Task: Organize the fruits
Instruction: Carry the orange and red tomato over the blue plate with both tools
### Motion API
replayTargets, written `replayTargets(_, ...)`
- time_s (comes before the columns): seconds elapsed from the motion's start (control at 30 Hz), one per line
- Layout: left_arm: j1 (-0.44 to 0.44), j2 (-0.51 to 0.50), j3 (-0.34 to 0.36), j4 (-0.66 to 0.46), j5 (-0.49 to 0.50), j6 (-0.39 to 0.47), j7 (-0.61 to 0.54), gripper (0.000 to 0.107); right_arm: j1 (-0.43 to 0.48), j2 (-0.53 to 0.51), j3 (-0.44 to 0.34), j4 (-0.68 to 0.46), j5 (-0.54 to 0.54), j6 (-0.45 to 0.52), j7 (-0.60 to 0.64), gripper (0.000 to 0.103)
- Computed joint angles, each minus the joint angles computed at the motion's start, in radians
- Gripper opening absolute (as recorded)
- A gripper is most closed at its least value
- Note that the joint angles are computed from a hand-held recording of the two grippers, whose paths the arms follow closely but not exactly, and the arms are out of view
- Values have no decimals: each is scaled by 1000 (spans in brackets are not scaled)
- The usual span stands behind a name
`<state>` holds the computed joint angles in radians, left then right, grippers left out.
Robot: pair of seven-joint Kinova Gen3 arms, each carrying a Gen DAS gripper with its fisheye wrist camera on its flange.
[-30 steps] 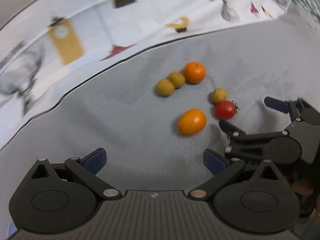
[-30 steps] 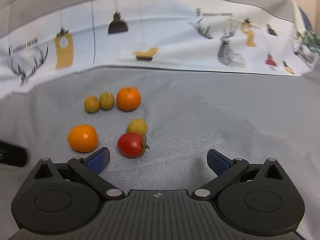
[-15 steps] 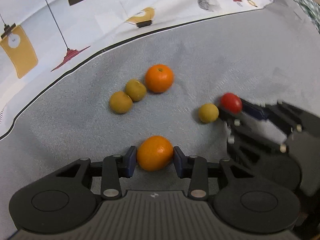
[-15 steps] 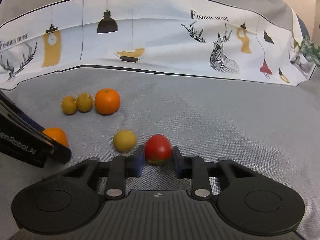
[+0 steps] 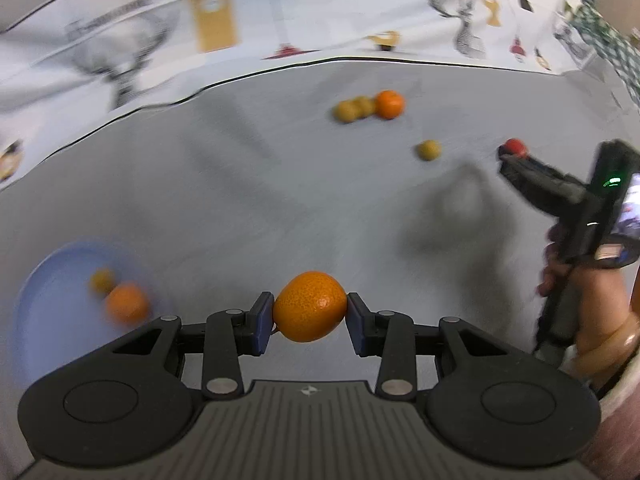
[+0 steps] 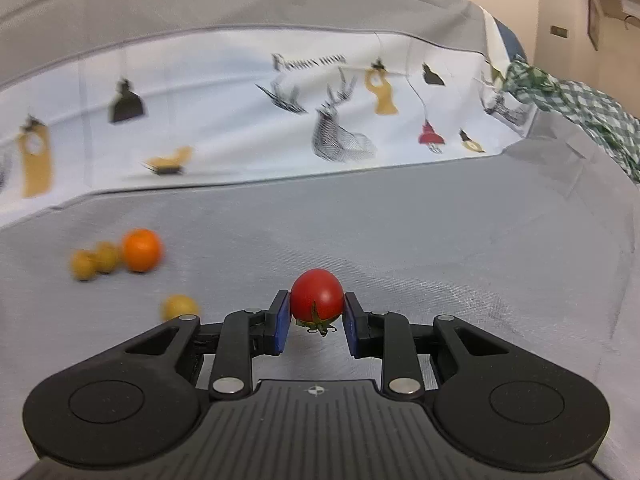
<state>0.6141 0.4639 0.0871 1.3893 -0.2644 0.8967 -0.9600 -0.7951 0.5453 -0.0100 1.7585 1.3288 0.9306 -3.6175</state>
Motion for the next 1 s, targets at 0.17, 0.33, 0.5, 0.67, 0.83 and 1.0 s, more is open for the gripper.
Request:
replayTargets(0.17, -14, -205, -2, 197, -22, 3, 94, 43, -67, -127, -77, 60, 1, 3, 36, 29)
replayTargets(0.33, -24, -381, 46, 333, -95, 35, 215, 43, -135, -227, -172, 74, -51, -17, 84, 29)
replayTargets(0.5, -64, -543, 114, 428, -110, 96, 309, 43, -204, -277, -233, 26, -103, -50, 154, 29)
replayTargets(0.67, -120, -690, 184, 504, -104, 162, 391, 43, -276, -306, -268, -32, -125, -66, 238, 29)
replayTargets(0.83, -177, -815, 235, 567, -60, 195, 422, 43, -339, -319, -296, -85, -158, -78, 311, 29)
replayTargets(1.0, -245, -919, 330, 611, -49, 229, 457, 43, -402, -314, -311, -127, -205, -62, 400, 29)
